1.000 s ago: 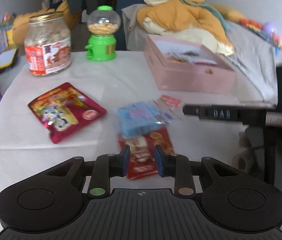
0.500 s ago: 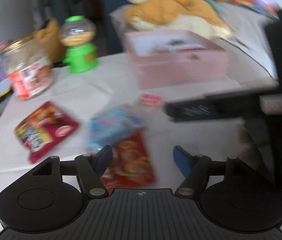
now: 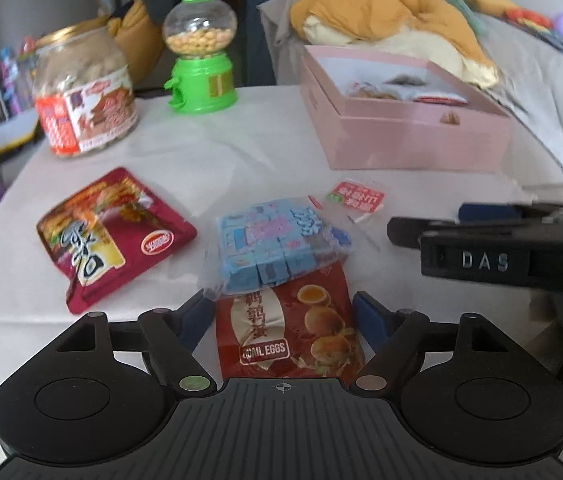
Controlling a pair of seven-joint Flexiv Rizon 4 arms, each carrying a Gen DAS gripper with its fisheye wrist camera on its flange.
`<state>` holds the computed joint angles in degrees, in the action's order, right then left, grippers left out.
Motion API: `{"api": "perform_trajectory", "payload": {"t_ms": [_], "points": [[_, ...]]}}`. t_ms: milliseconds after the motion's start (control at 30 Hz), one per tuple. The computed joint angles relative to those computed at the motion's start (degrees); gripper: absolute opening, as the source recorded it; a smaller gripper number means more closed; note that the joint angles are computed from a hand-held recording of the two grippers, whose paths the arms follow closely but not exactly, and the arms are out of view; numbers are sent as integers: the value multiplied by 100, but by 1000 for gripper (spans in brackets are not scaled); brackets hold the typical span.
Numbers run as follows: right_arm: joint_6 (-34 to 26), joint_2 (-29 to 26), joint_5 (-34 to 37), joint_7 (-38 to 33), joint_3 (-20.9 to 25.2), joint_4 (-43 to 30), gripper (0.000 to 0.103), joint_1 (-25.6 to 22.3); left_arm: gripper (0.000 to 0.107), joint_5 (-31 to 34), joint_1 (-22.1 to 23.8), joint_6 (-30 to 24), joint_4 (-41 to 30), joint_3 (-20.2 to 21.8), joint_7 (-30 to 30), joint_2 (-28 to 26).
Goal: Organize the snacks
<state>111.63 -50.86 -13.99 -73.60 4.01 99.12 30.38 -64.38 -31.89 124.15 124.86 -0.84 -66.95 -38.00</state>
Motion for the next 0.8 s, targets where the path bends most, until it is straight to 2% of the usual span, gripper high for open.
{"api": "perform_trajectory", "payload": {"t_ms": [67,167,200,233,333,400,467,533,667,800], "points": [[5,2,-8,-9,8,3,78,-10,80,654,261,57,232,-87,-302,70],[8,-6,-66,-14,89,1,80,-84,79,1870,845,173,772,-307,-1289,335],[6,-13,-107,-13,141,-3,81,-133,79,2047,896,265,911,-301,-1542,380],[-2,-22,-162,-9,206,-11,83,-196,79,1984,787,367,1028,-211,-1672,412],[-42,-39,-335,-4,359,-22,86,-350,79,1224,209,804,1260,134,-1759,378],[-179,-22,-493,-61,385,-31,91,-384,79,1417,414,1017,1471,74,-2206,399],[-408,21,-686,-198,365,-36,97,-367,79,2056,837,1237,1675,-14,-2915,375],[-556,106,-678,-361,49,22,100,-75,79,2535,1039,1560,1759,-12,-3375,251],[-618,198,-594,-469,82,124,99,-78,79,2575,926,1895,1758,64,-3437,65],[-649,474,-300,-436,-170,413,91,211,79,2757,1053,2043,1761,28,-3582,4]]}}
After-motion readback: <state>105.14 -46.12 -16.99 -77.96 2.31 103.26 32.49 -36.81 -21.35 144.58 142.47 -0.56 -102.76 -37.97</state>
